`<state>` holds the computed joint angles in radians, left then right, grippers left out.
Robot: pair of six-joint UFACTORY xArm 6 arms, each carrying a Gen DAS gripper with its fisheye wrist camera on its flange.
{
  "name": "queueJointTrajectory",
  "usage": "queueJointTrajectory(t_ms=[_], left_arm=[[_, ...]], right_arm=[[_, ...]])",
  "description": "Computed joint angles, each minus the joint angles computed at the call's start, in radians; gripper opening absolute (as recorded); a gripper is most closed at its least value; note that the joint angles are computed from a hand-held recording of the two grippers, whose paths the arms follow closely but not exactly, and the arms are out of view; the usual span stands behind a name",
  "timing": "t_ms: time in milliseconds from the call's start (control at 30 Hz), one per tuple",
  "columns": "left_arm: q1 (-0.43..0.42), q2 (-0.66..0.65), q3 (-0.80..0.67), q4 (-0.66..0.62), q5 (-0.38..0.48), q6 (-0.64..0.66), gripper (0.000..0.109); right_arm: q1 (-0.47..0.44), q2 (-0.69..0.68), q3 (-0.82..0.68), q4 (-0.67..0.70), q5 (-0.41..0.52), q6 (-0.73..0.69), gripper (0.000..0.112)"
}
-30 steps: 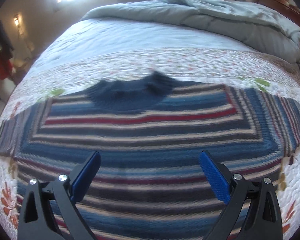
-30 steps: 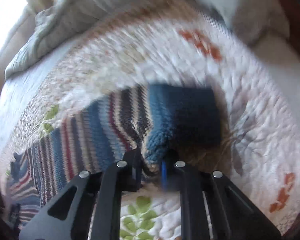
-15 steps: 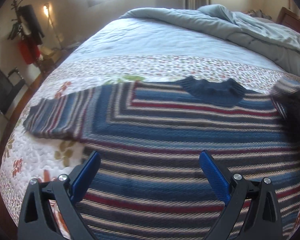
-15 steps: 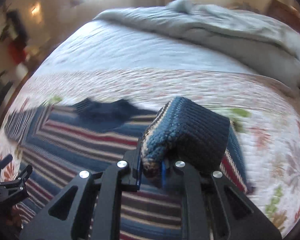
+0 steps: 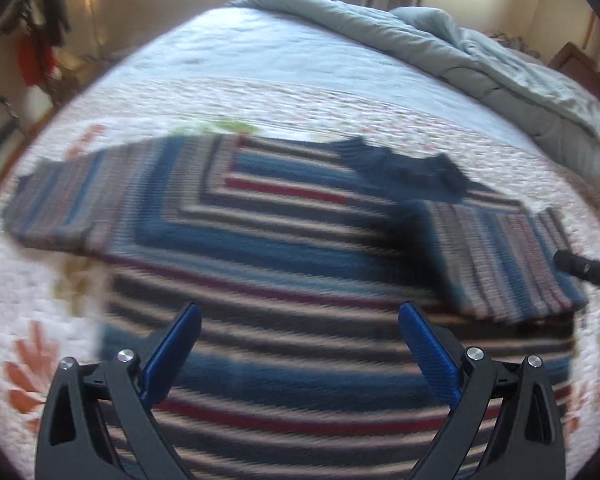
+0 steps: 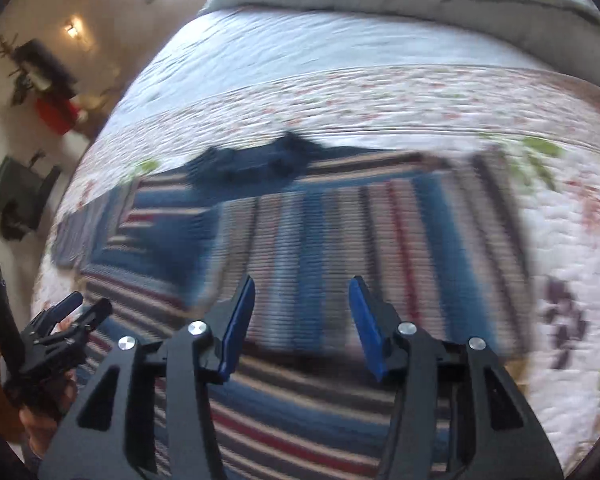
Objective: Fold small clothes
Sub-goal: 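Fold the held sleeve across the sweater body with the right gripper while the left gripper grasps the other cuff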
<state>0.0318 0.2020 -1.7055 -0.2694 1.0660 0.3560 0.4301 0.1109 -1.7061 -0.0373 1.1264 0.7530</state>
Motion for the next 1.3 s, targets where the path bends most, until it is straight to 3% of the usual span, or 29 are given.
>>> queueJointTrajectory(t_ms=[167,233,400,533,600,633,700,767,867,900,1000,1067,1167,1300], left_arm=[[-0.064,0.104,-0.118,-0.04,0.149,-0.065,0.099],[-0.088,0.13,-0.143,0.034,0.191,-0.159,0.099],[-0.084,0.092,-0.08,0.007,0.179,-0.214,0.098],[-0.099,0.152,-0.161,-0.06,0.191,-0.208,0.098],[-0.103,0.214,-0.242,-0.092,0.219,-0.237,0.093],[-0.106,0.226,-0.253,-0.092,0.215,-0.244,0.084],[-0.111,0.237,-0.259,-0.088,0.186,-0.251,0.058],[-0.1,0.257,-0.283,-0.113,0.175,-0.254,0.013],[-0.053,0.324,-0.382,-0.211,0.217,-0.277,0.008],[-0.039,0.333,-0.405,-0.217,0.196,-0.284,0.008],[-0.024,0.305,-0.379,-0.153,0.024,-0.268,0.008],[-0.007,0.327,-0.413,-0.137,-0.015,-0.268,0.008],[0.007,0.422,-0.548,-0.127,0.088,-0.244,0.008],[0.014,0.411,-0.494,-0.154,0.104,-0.203,0.009]], right_arm=[[-0.055,-0.173,0.236,0.016,-0.047,0.0,0.049],[-0.067,-0.224,0.312,0.028,-0.072,-0.01,0.049],[-0.076,-0.303,0.438,0.063,-0.145,-0.036,0.047],[-0.068,-0.325,0.473,0.051,-0.175,-0.038,0.047],[-0.059,-0.332,0.473,0.036,-0.167,-0.036,0.047],[-0.053,-0.34,0.472,0.025,-0.161,-0.036,0.047],[-0.045,-0.361,0.475,-0.003,-0.151,-0.025,0.047],[-0.043,-0.393,0.484,-0.032,-0.149,-0.004,0.05],[-0.054,-0.427,0.489,-0.067,-0.137,0.023,0.052],[-0.057,-0.433,0.488,-0.081,-0.129,0.03,0.052],[-0.066,-0.443,0.489,-0.104,-0.107,0.043,0.052],[-0.073,-0.432,0.487,-0.09,-0.09,0.032,0.053],[-0.061,-0.375,0.456,-0.06,-0.06,-0.018,0.055],[-0.034,-0.299,0.423,-0.049,-0.061,-0.061,0.058]])
